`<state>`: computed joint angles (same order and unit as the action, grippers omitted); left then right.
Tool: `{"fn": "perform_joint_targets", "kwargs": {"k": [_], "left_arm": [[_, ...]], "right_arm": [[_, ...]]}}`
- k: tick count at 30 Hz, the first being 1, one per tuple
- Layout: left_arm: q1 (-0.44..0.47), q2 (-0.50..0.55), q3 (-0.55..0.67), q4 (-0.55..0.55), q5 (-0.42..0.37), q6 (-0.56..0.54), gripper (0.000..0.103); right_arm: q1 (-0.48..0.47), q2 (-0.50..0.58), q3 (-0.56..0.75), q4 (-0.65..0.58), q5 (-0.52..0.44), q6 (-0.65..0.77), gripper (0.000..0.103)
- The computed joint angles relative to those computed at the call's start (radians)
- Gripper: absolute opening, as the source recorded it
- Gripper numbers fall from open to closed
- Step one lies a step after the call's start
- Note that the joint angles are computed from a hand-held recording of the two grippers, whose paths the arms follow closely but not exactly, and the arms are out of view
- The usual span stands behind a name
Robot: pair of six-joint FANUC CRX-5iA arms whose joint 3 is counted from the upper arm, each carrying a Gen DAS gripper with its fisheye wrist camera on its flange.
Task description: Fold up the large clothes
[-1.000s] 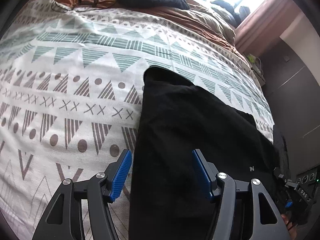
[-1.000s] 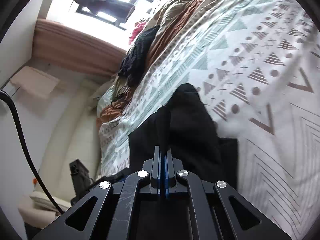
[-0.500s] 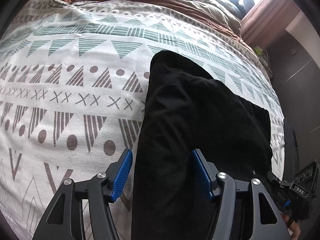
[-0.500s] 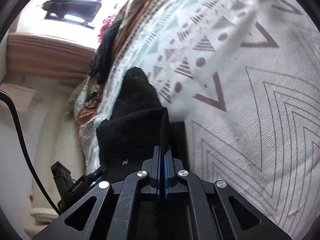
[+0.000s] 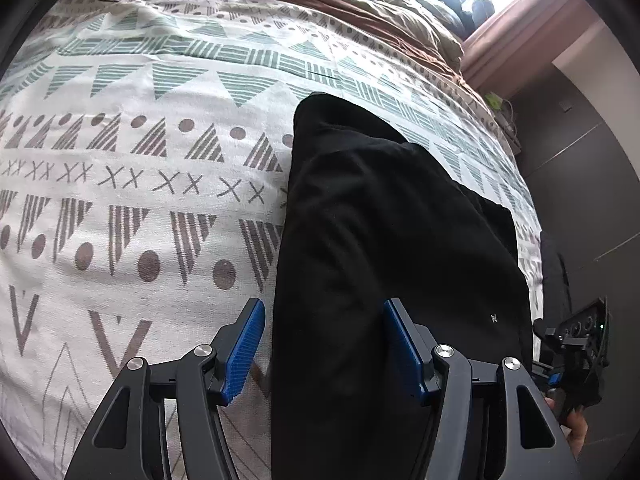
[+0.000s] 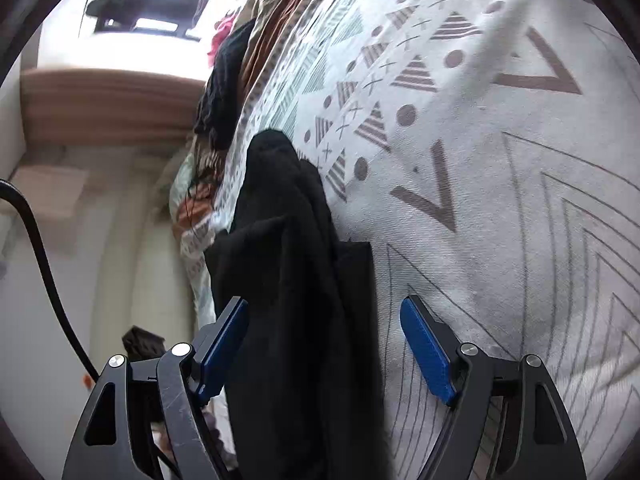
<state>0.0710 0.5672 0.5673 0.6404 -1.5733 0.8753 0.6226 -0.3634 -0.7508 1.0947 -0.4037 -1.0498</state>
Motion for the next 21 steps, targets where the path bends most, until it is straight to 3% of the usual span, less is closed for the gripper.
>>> {"fn": "perform_joint_targets", "kwargs": {"k": [4, 12, 14, 18, 21], "left_arm": [[-0.004, 0.015, 0.006, 0.013, -0.008, -0.001, 0.063], [-0.018, 0.052, 0.021, 0.044, -0.001, 0.048, 0.062], [-0.021, 0.057, 0.022, 0.05, 0.004, 0.061, 0.06], [-0.022, 0.042, 0.009, 0.049, 0.016, 0.076, 0.049], [-0.019, 0.025, 0.0, 0.054, 0.022, 0.083, 0.037]], "right_arm": [[-0.004, 0.044, 0.055, -0.12, 0.025, 0.154, 0.078], [-0.066, 0.097, 0.087, -0.189, 0.142, 0.259, 0.071], [-0.069, 0.105, 0.096, -0.204, 0.15, 0.278, 0.065], [-0.045, 0.118, 0.124, -0.267, 0.108, 0.309, 0.038], [-0.03, 0.128, 0.142, -0.228, 0.076, 0.27, 0.023]]}}
